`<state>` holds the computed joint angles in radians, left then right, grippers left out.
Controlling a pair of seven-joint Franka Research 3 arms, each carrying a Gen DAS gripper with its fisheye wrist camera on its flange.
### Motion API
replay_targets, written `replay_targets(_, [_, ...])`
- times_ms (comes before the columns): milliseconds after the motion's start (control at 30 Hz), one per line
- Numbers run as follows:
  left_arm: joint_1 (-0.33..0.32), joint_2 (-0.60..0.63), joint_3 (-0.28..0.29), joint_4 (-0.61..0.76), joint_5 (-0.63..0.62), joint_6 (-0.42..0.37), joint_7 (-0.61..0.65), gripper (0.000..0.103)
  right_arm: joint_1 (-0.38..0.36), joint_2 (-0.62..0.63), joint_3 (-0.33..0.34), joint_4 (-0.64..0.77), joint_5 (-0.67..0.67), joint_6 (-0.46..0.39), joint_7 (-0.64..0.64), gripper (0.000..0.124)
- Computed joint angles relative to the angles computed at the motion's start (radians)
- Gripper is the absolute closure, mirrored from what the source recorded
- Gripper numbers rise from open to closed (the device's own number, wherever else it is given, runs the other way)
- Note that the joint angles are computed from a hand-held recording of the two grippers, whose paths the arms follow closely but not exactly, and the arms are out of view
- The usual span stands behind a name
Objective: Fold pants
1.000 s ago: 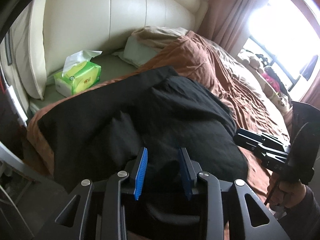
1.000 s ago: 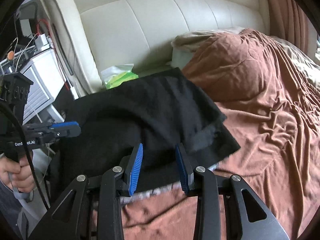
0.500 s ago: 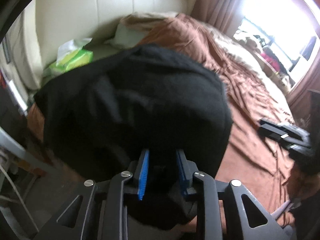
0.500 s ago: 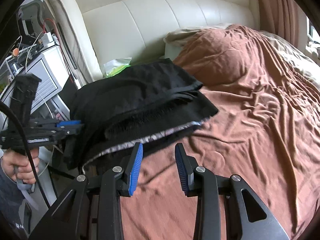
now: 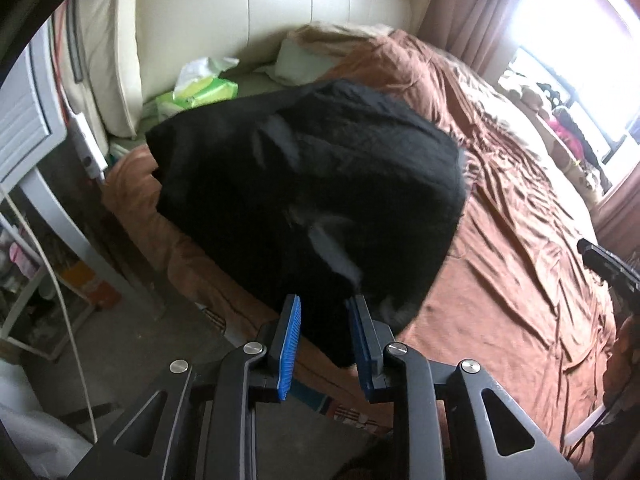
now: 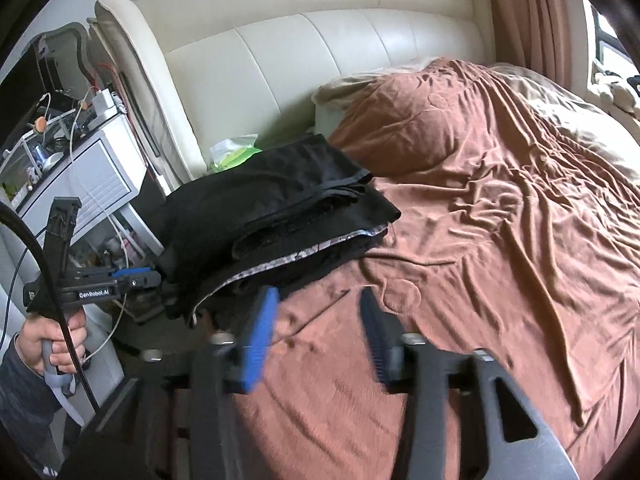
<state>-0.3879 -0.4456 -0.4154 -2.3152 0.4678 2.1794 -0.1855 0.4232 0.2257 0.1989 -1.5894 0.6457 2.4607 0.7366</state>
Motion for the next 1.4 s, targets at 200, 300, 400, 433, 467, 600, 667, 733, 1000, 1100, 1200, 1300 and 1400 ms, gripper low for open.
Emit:
replay_targets(200, [-0.011, 0.029, -0.041, 0.087, 0.037, -0.052, -0.012, 0.072, -0.022, -0.127, -0.018, -0.124, 0.082, 0.002, -0.046, 0.048])
replay_targets(300, [-0.022, 0.064, -0.062, 0.146, 0.064, -0.084, -0.014, 0.055, -0.024, -0.188, -0.037, -0.180, 0.085, 0.001, -0.041, 0.043])
replay_targets(400, [-0.037, 0.110, -0.082, 0.215, 0.102, -0.127, -0.016, 0.043, -0.019, -0.250, -0.050, -0.243, 0.064, 0.033, -0.034, 0.036])
replay_targets(433, [-0.044, 0.118, -0.082, 0.227, 0.111, -0.126, -0.019, 0.040, -0.018, -0.275, -0.055, -0.269, 0.055, 0.052, -0.025, 0.031])
replay_targets(467, [-0.050, 0.121, -0.080, 0.231, 0.117, -0.126, -0.020, 0.035, -0.015, -0.290, -0.059, -0.284, 0.053, 0.062, -0.015, 0.028])
replay_targets(600, [-0.073, 0.180, -0.113, 0.324, 0.192, -0.195, -0.034, 0.012, -0.008, -0.364, -0.081, -0.354, 0.080, 0.082, 0.000, 0.021])
replay_targets(667, [-0.092, 0.213, -0.130, 0.374, 0.243, -0.241, -0.044, 0.004, -0.004, -0.407, -0.094, -0.392, 0.096, 0.084, -0.003, 0.021])
replay_targets(733, [-0.116, 0.250, -0.143, 0.427, 0.288, -0.285, -0.052, 0.002, -0.003, -0.444, -0.105, -0.426, 0.099, 0.089, 0.000, 0.021])
replay_targets(1000, [-0.242, 0.388, -0.148, 0.610, 0.451, -0.454, -0.049, 0.001, 0.008, -0.595, -0.157, -0.551, 0.123, 0.094, -0.031, 0.021])
replay_targets(1100, [-0.297, 0.439, -0.139, 0.676, 0.501, -0.505, -0.044, 0.001, 0.009, -0.647, -0.175, -0.590, 0.128, 0.092, -0.036, 0.021])
replay_targets(1200, [-0.356, 0.490, -0.125, 0.743, 0.537, -0.553, -0.026, 0.001, 0.011, -0.700, -0.196, -0.627, 0.140, 0.085, -0.049, 0.021])
replay_targets(1300, [-0.413, 0.530, -0.105, 0.798, 0.568, -0.593, -0.014, 0.001, 0.009, -0.752, -0.212, -0.665, 0.145, 0.082, -0.058, 0.021])
replay_targets(1400, [-0.466, 0.560, -0.081, 0.840, 0.590, -0.615, -0.001, 0.001, 0.010, -0.799, -0.229, -0.697, 0.149, 0.075, -0.072, 0.021])
